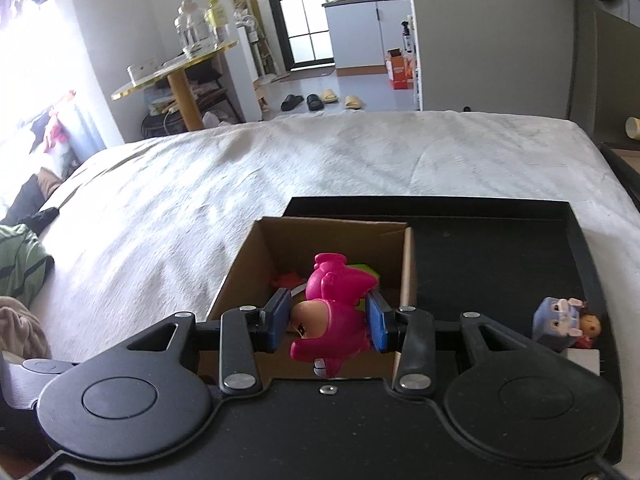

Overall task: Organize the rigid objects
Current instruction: 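Carry the pink plush over the box and open the right tool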

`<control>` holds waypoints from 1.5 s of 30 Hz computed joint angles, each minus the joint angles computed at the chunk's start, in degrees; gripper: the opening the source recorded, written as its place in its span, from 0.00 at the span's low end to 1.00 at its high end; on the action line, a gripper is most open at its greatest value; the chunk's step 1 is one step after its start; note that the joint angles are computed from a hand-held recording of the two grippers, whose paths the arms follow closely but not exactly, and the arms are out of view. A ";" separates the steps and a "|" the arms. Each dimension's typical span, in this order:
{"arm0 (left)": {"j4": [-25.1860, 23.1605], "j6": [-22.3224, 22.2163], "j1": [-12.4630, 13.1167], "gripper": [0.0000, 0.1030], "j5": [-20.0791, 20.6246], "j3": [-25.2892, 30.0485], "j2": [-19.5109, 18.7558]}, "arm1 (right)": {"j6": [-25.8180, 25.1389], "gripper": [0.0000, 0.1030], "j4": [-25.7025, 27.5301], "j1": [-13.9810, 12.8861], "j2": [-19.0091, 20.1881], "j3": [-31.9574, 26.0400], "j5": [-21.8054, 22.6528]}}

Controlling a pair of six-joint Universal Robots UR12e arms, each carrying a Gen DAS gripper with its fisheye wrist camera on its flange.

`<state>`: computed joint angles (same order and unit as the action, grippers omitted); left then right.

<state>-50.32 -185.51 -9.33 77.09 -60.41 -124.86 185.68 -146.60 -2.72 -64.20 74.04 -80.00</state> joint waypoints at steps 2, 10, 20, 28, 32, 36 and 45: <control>0.04 -0.24 0.16 0.13 -0.60 -0.02 -0.02 | -0.57 0.39 0.72 0.31 0.18 -0.40 -0.09; 0.57 -0.68 0.46 0.14 -2.01 -0.56 0.18 | -2.43 0.39 3.59 1.48 1.16 -2.23 -0.85; 0.54 -1.01 0.76 0.14 -2.90 -0.78 0.29 | -4.57 0.40 5.71 2.04 2.81 -5.52 -0.36; 0.75 -1.18 0.65 0.14 -2.59 -0.94 0.39 | -5.80 0.47 5.53 1.57 1.98 -4.77 0.65; 0.58 -1.02 0.59 0.14 -2.36 -0.81 0.36 | -6.22 0.50 6.49 1.30 1.33 -4.13 0.65; 0.38 -0.75 0.46 0.13 -1.90 -0.60 0.30 | -6.57 0.54 6.56 0.91 0.43 -3.05 0.77; -0.19 -0.25 0.18 0.13 -0.78 -0.33 0.27 | -5.33 0.63 4.86 -0.77 -2.08 -0.17 0.72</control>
<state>-50.51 -185.76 -9.16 76.31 -60.74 -124.58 180.34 -141.74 -3.49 -66.28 73.87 -79.28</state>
